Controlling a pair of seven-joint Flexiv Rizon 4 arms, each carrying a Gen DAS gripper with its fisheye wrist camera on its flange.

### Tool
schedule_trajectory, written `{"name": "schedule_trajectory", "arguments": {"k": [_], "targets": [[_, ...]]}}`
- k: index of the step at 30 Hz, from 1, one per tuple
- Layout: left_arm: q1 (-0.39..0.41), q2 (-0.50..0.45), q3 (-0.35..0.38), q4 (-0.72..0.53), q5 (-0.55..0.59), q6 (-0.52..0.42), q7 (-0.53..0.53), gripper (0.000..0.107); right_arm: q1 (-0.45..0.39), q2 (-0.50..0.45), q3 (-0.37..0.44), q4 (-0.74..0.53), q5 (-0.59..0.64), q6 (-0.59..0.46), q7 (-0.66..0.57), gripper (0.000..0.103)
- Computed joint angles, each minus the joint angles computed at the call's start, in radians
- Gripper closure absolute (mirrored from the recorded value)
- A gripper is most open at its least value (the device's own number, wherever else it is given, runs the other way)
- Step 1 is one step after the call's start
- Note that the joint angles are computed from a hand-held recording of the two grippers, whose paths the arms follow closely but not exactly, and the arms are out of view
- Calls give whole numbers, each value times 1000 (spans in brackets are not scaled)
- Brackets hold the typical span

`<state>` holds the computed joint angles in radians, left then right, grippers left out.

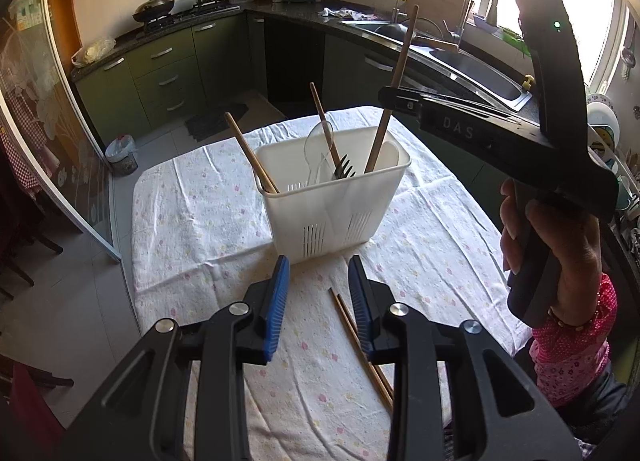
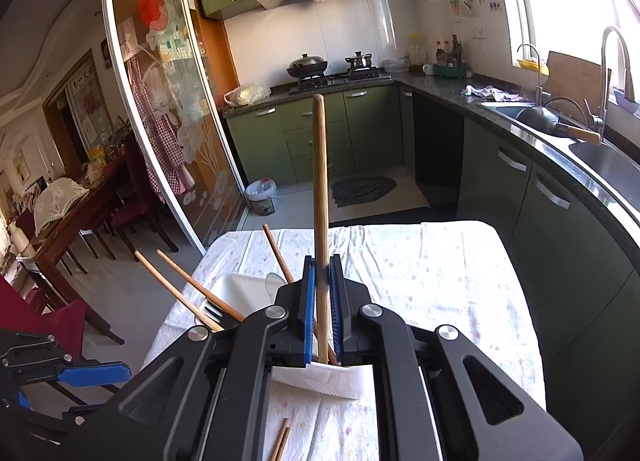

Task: Organize utensils
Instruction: 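Open both grippers to drop the chopsticks into the caddy, then move both grippers back over the last wooden chopsticks on the cloth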

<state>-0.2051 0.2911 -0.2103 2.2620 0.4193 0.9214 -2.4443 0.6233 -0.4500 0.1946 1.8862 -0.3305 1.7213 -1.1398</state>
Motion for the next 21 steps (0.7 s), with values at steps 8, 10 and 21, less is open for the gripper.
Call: {"name": "schedule_trajectory", "arguments": {"k": [8,10,21], "targets": [[-17,-56,-6,-5,-8,-5,2,70,40,57,-55,120,36,121,-21,78],[-27,-89,-2,-7,-16,-9,4,69,17,90,-35,184,60,185,-39,77],[-95,-368,100,35,-195,111,2,69,-296,145,146,448,-123,373,107,72]]}}
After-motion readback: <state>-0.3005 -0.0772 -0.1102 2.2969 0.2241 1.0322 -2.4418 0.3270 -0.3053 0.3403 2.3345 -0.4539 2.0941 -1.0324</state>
